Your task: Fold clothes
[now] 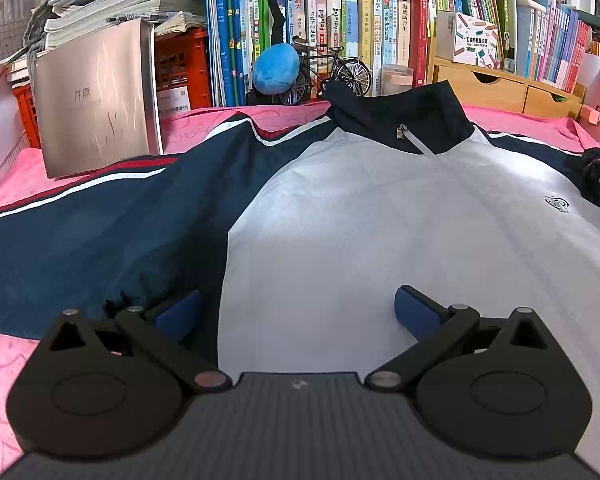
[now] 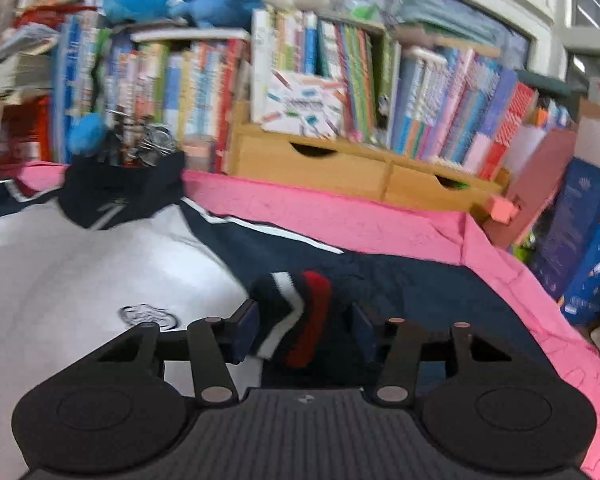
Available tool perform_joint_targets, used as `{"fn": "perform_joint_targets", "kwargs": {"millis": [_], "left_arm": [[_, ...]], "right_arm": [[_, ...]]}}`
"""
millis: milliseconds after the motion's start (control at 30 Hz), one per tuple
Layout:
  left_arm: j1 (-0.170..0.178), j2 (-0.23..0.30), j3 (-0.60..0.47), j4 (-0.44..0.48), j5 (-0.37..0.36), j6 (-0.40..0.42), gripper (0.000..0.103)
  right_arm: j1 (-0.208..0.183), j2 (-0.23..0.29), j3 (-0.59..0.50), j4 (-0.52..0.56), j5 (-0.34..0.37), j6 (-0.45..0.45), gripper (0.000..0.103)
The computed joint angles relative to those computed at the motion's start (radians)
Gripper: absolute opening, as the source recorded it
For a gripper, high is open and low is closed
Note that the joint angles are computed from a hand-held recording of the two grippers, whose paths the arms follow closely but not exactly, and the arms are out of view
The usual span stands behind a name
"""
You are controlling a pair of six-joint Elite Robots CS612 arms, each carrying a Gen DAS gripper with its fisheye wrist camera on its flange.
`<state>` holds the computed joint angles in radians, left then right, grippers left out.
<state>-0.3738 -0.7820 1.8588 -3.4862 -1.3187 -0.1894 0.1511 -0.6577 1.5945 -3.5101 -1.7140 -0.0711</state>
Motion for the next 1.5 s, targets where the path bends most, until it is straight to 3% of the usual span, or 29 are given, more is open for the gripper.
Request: {"fn": "perform_joint_targets", "kwargs": {"millis": [233, 333, 367, 500, 600, 667, 700, 767, 867, 933, 1033, 1133, 1267, 1367, 1433, 1500], "left_arm": [[0.001, 0.000, 0.000, -0.001, -0.004, -0.004, 0.103], [0.001, 0.000, 0.000, 0.000, -0.005, -0.006, 0.103], [0.000, 0.001, 0.000, 0.000, -0.005, -0.006, 0.103], [0.000, 0.001, 0.000, 0.000, -0.005, -0.007, 0.103], [0.001, 0.001, 0.000, -0.001, -0.006, -0.005, 0.103], [0.002, 0.001, 0.000, -0.002, -0.007, -0.004, 0.103], [0.002, 0.001, 0.000, -0.002, -0.007, -0.004, 0.103], [0.002, 0.001, 0.000, -0.002, -0.008, -0.004, 0.103], [0.002, 0.001, -0.001, -0.001, -0.010, -0.005, 0.103], [0.003, 0.002, -0.001, -0.001, -0.012, -0.005, 0.103], [0.003, 0.002, -0.001, -0.001, -0.012, -0.005, 0.103], [0.003, 0.001, -0.001, 0.000, -0.013, -0.004, 0.103], [0.004, 0.001, -0.001, 0.000, -0.014, -0.004, 0.103], [0.003, 0.002, -0.001, 0.000, -0.013, -0.004, 0.103], [0.003, 0.002, -0.002, 0.000, -0.012, -0.005, 0.103], [0.003, 0.002, -0.002, 0.000, -0.014, -0.005, 0.103]], "right_arm": [[-0.059, -0.032, 0.013, 0.154, 0.254, 0.007, 0.066], [-0.099, -0.056, 0.060, 0.042, 0.387, 0.058, 0.066], [-0.106, -0.059, 0.069, -0.003, 0.397, 0.094, 0.065], [-0.092, -0.045, 0.051, -0.076, 0.232, 0.145, 0.051], [-0.052, -0.014, -0.002, 0.008, 0.060, 0.033, 0.044], [-0.029, 0.013, -0.028, 0.043, -0.006, -0.062, 0.043], [-0.018, 0.027, -0.041, 0.057, -0.038, -0.107, 0.038], [-0.008, 0.039, -0.049, 0.046, -0.067, -0.153, 0.038], [-0.027, 0.012, -0.018, 0.012, 0.011, -0.074, 0.040], [-0.045, -0.003, 0.013, -0.047, 0.101, -0.027, 0.047], [-0.045, -0.004, 0.025, -0.095, 0.153, -0.082, 0.049], [-0.026, 0.010, -0.008, 0.009, 0.113, -0.130, 0.049], [-0.042, 0.007, -0.029, 0.115, 0.210, -0.075, 0.054], [-0.048, -0.007, -0.006, 0.081, 0.237, -0.074, 0.056], [-0.054, -0.019, 0.028, 0.014, 0.267, -0.062, 0.067], [-0.045, -0.026, 0.047, -0.003, 0.245, -0.131, 0.082]]}}
